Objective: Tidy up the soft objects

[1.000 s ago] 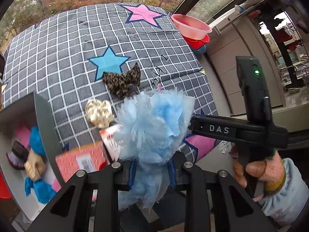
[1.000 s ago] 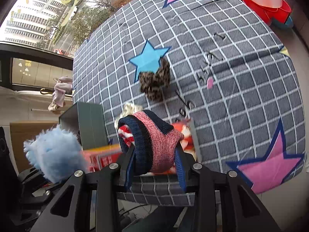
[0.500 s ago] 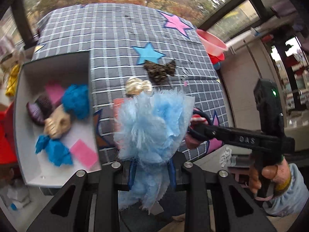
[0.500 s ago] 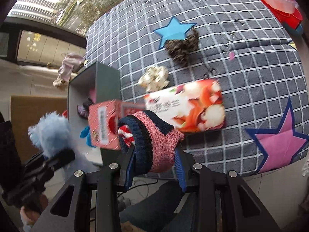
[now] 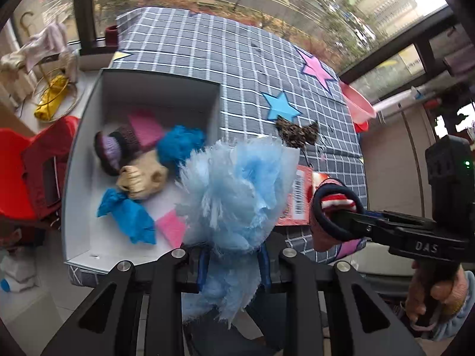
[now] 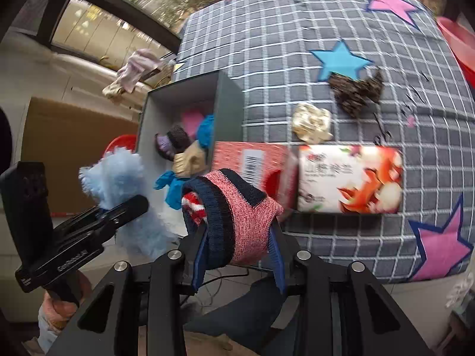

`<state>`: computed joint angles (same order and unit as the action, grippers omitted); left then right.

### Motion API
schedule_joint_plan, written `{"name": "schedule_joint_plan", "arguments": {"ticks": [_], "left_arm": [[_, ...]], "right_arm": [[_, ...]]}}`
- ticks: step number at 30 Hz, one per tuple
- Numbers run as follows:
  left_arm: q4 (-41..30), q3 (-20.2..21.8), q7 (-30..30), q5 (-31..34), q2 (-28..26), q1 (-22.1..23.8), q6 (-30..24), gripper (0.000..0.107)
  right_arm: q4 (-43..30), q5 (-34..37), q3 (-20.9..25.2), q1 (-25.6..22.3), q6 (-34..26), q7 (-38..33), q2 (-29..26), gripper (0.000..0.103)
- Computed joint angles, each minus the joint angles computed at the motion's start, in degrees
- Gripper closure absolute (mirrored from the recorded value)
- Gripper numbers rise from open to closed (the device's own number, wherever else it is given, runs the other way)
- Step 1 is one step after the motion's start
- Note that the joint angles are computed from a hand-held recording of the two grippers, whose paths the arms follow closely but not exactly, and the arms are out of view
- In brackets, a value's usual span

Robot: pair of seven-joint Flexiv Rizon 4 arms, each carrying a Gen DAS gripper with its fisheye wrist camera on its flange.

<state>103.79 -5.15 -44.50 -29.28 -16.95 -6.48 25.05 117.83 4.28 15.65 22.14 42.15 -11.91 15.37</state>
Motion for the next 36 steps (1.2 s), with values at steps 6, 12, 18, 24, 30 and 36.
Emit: {"name": "schedule_joint_plan", "arguments": {"ticks": [6, 12, 18, 24, 30, 36], "left_arm": [[-0.68, 0.58, -1.58, 0.00, -1.57, 0.83, 3.17, 0.077], [-0.23, 1.05, -3.81, 3.12, -2.97, 0.57, 9.92, 0.077], [0.13, 0.91, -5.66, 5.82, -4.36, 0.58, 14.51, 0.077], [-0.32, 0.51, -7.23, 6.99, -5.66, 0.72, 17.18, 0.077], [-1.55, 0.26, -8.41, 7.81, -7.03, 0.92, 17.92, 0.077], [-2.50, 0.26, -9.51, 8.59, -8.16, 1.11, 17.11, 0.077]], "right_arm": [[-6.91, 0.64, -1.70, 1.18, -2.78, -6.22, -6.31, 0.065], [-12.90, -0.15, -2.39, 1.08, -4.69, -11.57, -11.97, 0.065], [-19.27, -2.78, -2.80, 1.14, -9.20, -16.77, -17.22, 0.065], [-23.99, -3.72, -3.26, 0.96, -11.48, -20.78, -21.48, 0.065], [-26.94, -3.91, -3.64, 0.64, -13.01, -23.15, -24.14, 0.065], [-28.42, -3.62, -3.88, 0.29, -14.15, -24.28, -25.61, 0.065]]}}
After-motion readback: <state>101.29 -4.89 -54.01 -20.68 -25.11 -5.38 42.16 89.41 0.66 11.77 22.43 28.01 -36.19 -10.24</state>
